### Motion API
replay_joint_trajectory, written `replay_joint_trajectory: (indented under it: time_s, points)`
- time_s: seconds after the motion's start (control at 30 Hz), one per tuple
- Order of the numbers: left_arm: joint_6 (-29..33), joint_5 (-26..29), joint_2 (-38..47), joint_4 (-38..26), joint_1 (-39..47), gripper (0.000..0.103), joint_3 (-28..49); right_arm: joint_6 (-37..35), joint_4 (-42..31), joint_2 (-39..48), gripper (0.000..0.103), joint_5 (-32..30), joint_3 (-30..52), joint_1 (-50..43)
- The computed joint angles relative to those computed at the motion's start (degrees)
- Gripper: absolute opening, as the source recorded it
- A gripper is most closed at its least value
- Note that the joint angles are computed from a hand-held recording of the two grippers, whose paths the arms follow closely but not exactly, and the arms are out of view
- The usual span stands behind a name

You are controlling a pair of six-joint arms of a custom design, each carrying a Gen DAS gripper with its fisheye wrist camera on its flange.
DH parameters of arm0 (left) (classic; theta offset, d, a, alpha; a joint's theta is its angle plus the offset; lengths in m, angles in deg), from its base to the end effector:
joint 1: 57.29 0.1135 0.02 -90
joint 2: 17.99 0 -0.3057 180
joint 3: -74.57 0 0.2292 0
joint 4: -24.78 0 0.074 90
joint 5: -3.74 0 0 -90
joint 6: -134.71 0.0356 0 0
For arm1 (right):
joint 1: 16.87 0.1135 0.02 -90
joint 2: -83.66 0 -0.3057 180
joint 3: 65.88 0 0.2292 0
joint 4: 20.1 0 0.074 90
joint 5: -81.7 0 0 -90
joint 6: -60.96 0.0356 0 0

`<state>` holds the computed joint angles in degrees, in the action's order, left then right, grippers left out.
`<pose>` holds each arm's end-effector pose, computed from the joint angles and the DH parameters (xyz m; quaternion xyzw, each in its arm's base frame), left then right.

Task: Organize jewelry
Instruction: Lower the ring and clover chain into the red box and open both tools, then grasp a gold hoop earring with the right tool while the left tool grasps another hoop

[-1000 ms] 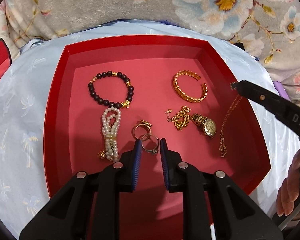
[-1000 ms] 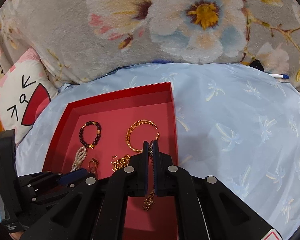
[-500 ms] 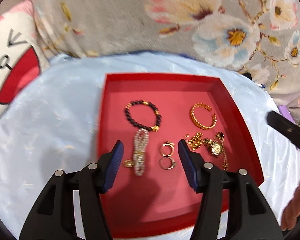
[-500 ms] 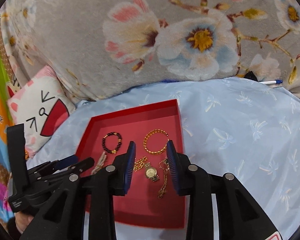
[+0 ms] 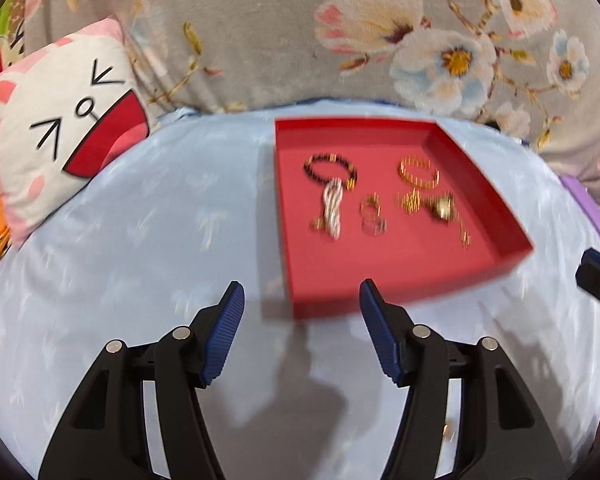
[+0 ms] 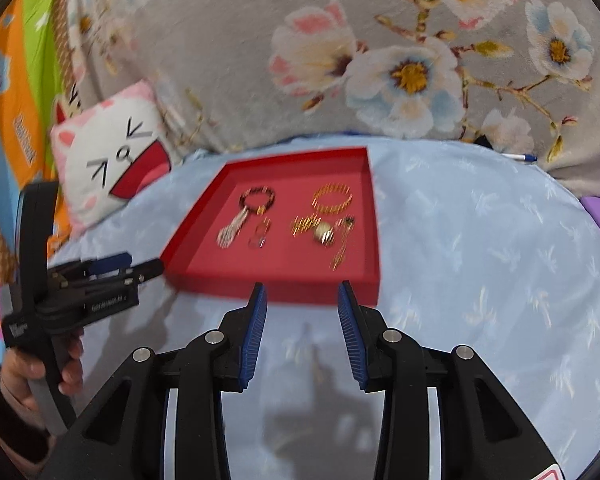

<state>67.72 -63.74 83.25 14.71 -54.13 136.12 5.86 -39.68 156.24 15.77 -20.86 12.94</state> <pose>0.3253 0.0043 0.1854 0.2249 0.8955 -0.1022 0.3701 0.1843 0.0889 0.2211 0.1165 0.9061 0.0273 0.4057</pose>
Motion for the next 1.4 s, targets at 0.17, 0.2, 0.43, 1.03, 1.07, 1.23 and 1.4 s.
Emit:
replay_joint_trajectory:
  time_s: [0.17,0.2,0.43,1.03,1.07,1.23,1.4]
  points:
    - [3.13,1.53,-1.73,3.64,3.92,0.059,-8.36,10.06,1.46,3.67,0.037,2.72,-4.17,13.05]
    - [3.81,1.88,-1.75,4.0,4.76,0.059,-9.48,11.62,2.69,4.89,0.037,2.28,-4.98,15.02]
    - [6.12,4.16,0.06,6.67,9.79,0.059,-14.5,16.4,6.48,13.15,0.037,3.46,-5.28,21.79]
    - [8.02,5.86,-0.43,6.02,11.67,0.064,-15.41,14.45,5.24,18.9,0.027,1.65,-1.8,19.83]
    - [8.04,5.8,-0.44,6.02,11.6,0.065,-15.42,14.62,4.85,19.06,0.023,1.96,-1.66,19.99]
    - [8.02,5.71,-0.4,6.21,11.49,0.065,-15.52,14.49,4.5,19.27,0.017,2.25,-1.45,20.01]
    - [8.4,6.16,-0.48,6.21,11.26,0.066,-15.72,15.8,5.53,18.0,0.017,2.44,-2.97,19.68]
